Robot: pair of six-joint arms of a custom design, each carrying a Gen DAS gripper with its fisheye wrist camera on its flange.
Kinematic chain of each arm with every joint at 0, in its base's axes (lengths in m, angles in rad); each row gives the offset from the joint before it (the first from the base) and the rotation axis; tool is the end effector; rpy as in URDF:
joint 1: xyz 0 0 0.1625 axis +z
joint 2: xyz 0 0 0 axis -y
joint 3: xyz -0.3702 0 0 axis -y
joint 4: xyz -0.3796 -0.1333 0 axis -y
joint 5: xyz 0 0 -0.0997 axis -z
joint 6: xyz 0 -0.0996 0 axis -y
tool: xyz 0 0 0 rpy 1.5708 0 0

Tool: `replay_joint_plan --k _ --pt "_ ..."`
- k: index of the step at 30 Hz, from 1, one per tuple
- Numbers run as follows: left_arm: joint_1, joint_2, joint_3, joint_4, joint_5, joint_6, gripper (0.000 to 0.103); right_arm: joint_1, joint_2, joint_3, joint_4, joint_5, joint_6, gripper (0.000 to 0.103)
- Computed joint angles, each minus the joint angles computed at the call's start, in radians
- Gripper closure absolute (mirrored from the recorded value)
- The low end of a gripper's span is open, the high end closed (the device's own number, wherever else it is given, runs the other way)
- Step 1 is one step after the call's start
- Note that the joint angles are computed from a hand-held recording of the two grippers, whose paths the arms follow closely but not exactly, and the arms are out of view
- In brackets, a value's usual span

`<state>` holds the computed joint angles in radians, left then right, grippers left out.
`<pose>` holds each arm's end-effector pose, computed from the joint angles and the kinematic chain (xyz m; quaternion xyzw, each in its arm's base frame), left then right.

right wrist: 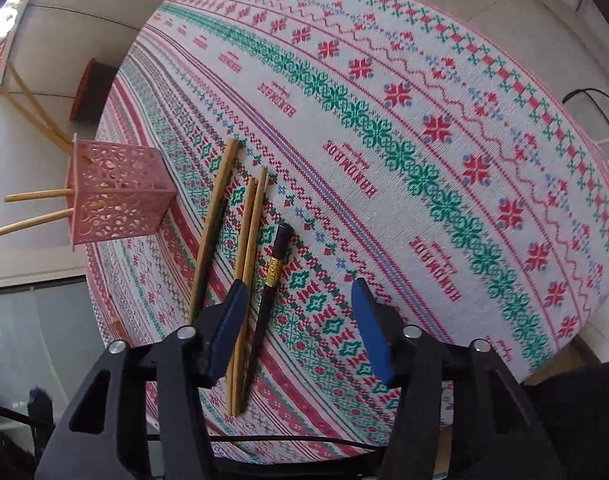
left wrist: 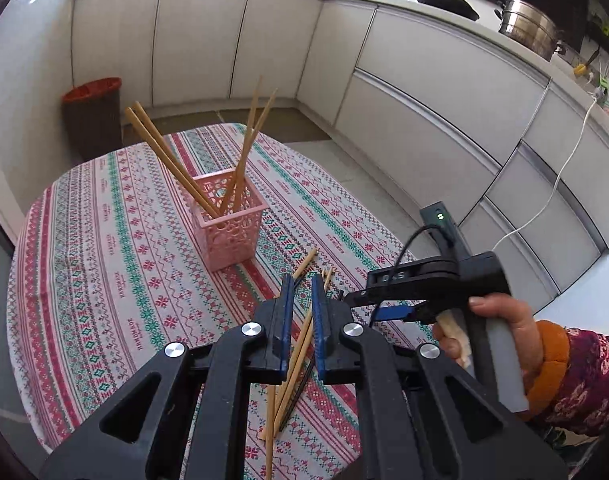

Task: Organize utensils
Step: 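Lift the chopstick with the left tool while the right tool grasps a dark-tipped chopstick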

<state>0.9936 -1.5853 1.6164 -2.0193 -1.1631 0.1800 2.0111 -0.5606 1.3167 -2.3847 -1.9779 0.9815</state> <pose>-0.1293 -0.5152 0.4777 0.3151 0.9057 -0.2380 0.1541 0.3809 -0.5883 0.0133 -0.2673 -0.9418 0.1533 0.1347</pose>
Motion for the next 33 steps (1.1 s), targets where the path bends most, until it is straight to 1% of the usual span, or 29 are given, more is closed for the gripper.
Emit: replay_joint_plan --k 1,2,3,4,6,9,10,11,12,13,14,15,16,17,18,19,20,22,24,26,27,28,29,30,31,32,33 --pt "0.0 -0.01 0.005 -0.012 -0.007 0.003 0.094 0.006 0.021 -0.031 0.024 -0.022 0.023 0.054" --pt "0.0 -0.019 0.006 -0.018 -0.013 0.006 0.094 0.013 0.041 -0.063 0.054 -0.044 0.041 0.061" --pt "-0.002 -0.031 0.006 -0.015 -0.017 0.009 0.094 0.019 0.063 -0.101 0.099 -0.062 0.06 0.066" --pt "-0.003 -0.036 0.008 -0.019 -0.022 0.012 0.094 0.022 0.082 -0.134 0.136 -0.069 0.073 0.066" --pt "-0.005 -0.045 0.006 -0.02 -0.017 0.011 0.094 0.027 0.12 -0.202 0.223 -0.096 0.106 0.082" --pt "0.017 -0.05 -0.004 -0.005 -0.026 0.0 0.094 0.035 0.159 -0.266 0.296 -0.129 0.157 0.084" --pt "0.03 -0.036 -0.021 0.025 -0.032 -0.014 0.094 0.038 0.177 -0.299 0.328 -0.139 0.161 0.084" --pt "0.034 -0.035 -0.032 0.058 -0.029 -0.034 0.094 0.04 0.203 -0.35 0.372 -0.143 0.162 0.079" --pt "0.045 -0.016 -0.05 0.089 -0.015 -0.065 0.094 0.042 0.218 -0.378 0.398 -0.148 0.171 0.078" --pt "0.062 0.008 -0.073 0.123 -0.008 -0.097 0.093 0.044 0.227 -0.394 0.408 -0.155 0.179 0.079" --pt "0.084 0.041 -0.11 0.178 -0.009 -0.144 0.092 0.046 0.23 -0.396 0.406 -0.165 0.175 0.083" --pt "0.109 0.08 -0.154 0.237 -0.011 -0.201 0.091 0.047 0.228 -0.386 0.39 -0.171 0.165 0.092" --pt "0.13 0.111 -0.183 0.271 -0.006 -0.24 0.087 0.045 0.212 -0.35 0.342 -0.165 0.147 0.093" --pt "0.147 0.138 -0.204 0.289 -0.002 -0.26 0.078 0.04 0.202 -0.326 0.3 -0.15 0.135 0.096" --pt "0.162 0.17 -0.23 0.317 0.005 -0.281 0.071 0.033 0.183 -0.293 0.26 -0.131 0.123 0.096" --pt "0.173 0.196 -0.251 0.342 0.011 -0.301 0.055 0.027 0.165 -0.264 0.23 -0.122 0.111 0.096" --pt "0.182 0.221 -0.266 0.356 0.017 -0.317 0.049 0.024 0.148 -0.236 0.211 -0.114 0.101 0.096" --pt "0.185 0.258 -0.275 0.357 0.056 -0.321 0.049 0.018 0.105 -0.166 0.153 -0.108 0.077 0.096" --pt "0.175 0.285 -0.268 0.334 0.12 -0.302 0.049 0.013 0.067 -0.095 0.082 -0.11 0.05 0.096" --pt "0.175 0.321 -0.287 0.353 0.144 -0.321 0.05 0.004 0.035 -0.039 0.033 -0.111 0.028 0.096" --pt "0.178 0.339 -0.294 0.363 0.157 -0.334 0.051 -0.002 0.014 0.01 -0.016 -0.103 0.012 0.096" --pt "0.179 0.352 -0.295 0.371 0.177 -0.343 0.051 -0.005 0.0 0.034 -0.039 -0.098 0.005 0.096" --pt "0.179 0.359 -0.284 0.371 0.204 -0.348 0.052 -0.01 -0.026 0.063 -0.056 -0.094 -0.008 0.096" --pt "0.168 0.349 -0.252 0.328 0.239 -0.319 0.053 -0.01 -0.043 0.087 -0.086 -0.09 -0.029 0.096" --pt "0.157 0.348 -0.234 0.328 0.284 -0.314 0.063 -0.008 -0.057 0.106 -0.114 -0.088 -0.047 0.096" --pt "0.146 0.341 -0.208 0.309 0.327 -0.302 0.077 -0.005 -0.068 0.123 -0.146 -0.088 -0.068 0.096" --pt "0.141 0.335 -0.187 0.291 0.353 -0.286 0.081 -0.001 -0.078 0.138 -0.172 -0.087 -0.084 0.096"
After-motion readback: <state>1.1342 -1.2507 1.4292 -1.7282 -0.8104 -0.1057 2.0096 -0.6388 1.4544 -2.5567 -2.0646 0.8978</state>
